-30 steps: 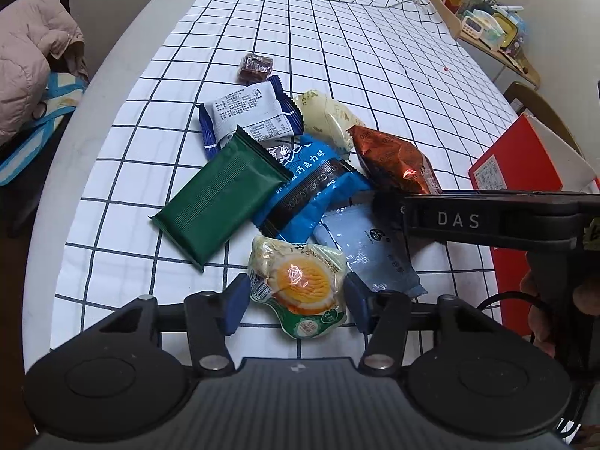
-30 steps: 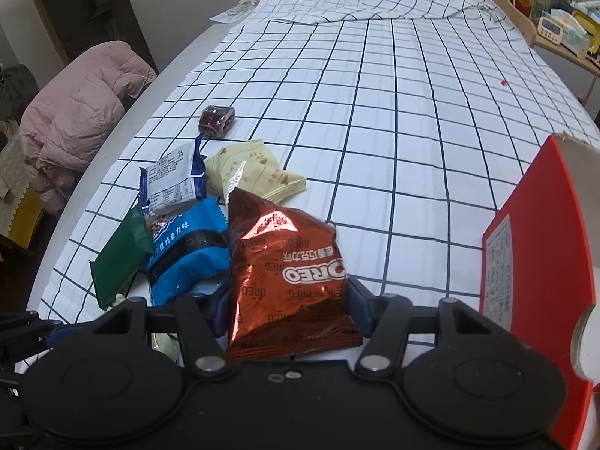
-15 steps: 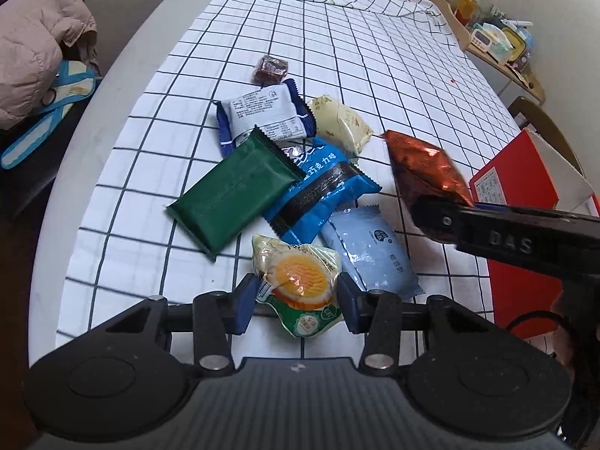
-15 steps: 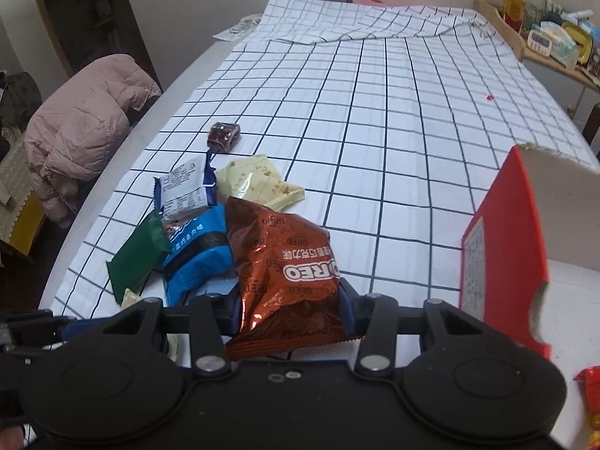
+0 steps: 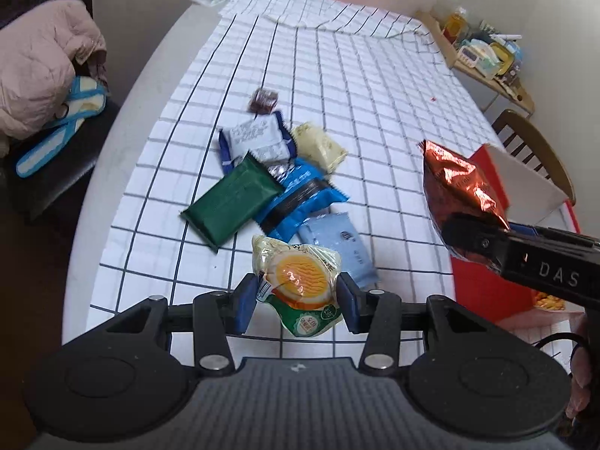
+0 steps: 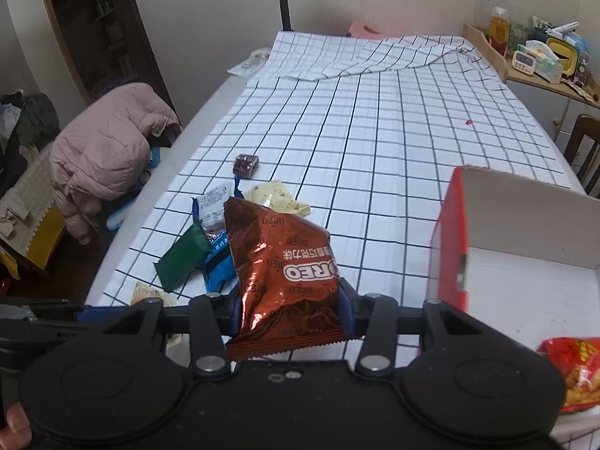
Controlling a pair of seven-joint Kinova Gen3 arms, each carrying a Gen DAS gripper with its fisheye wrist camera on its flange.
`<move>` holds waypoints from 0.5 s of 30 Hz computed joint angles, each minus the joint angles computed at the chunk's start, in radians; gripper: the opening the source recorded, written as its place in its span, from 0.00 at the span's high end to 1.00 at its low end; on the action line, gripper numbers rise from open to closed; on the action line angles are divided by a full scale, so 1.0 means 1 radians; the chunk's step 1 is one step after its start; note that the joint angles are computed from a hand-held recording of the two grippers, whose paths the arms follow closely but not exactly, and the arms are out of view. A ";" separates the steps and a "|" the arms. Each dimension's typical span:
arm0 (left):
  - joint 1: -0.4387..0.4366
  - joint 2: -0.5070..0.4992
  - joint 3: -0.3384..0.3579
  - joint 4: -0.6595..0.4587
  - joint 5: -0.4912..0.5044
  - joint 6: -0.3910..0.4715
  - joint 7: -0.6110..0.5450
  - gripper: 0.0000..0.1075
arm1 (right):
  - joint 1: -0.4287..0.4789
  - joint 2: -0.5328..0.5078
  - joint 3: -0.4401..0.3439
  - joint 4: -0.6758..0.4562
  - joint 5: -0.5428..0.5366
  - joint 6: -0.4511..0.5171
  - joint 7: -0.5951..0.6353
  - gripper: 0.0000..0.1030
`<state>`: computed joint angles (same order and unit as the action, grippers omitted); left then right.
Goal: Organize snacks
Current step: 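Carry the pastry packet with the left tool while the right tool carries the Oreo bag into the box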
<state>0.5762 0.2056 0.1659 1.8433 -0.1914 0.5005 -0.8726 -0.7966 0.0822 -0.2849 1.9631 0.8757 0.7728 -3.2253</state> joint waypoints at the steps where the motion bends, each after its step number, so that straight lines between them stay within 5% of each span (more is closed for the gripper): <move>1: 0.009 -0.008 -0.002 -0.003 -0.010 0.005 0.010 0.59 | -0.004 -0.014 -0.004 0.004 -0.002 0.011 0.000 0.56; 15: 0.101 -0.046 0.042 -0.105 -0.157 0.095 0.161 0.58 | 0.047 -0.197 -0.130 0.058 -0.063 0.172 0.000 0.56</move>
<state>0.6768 0.1597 0.2083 1.7384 -0.3481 0.5957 -0.7111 -0.7494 -0.1146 -0.4146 2.0206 0.8131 0.9447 -3.2256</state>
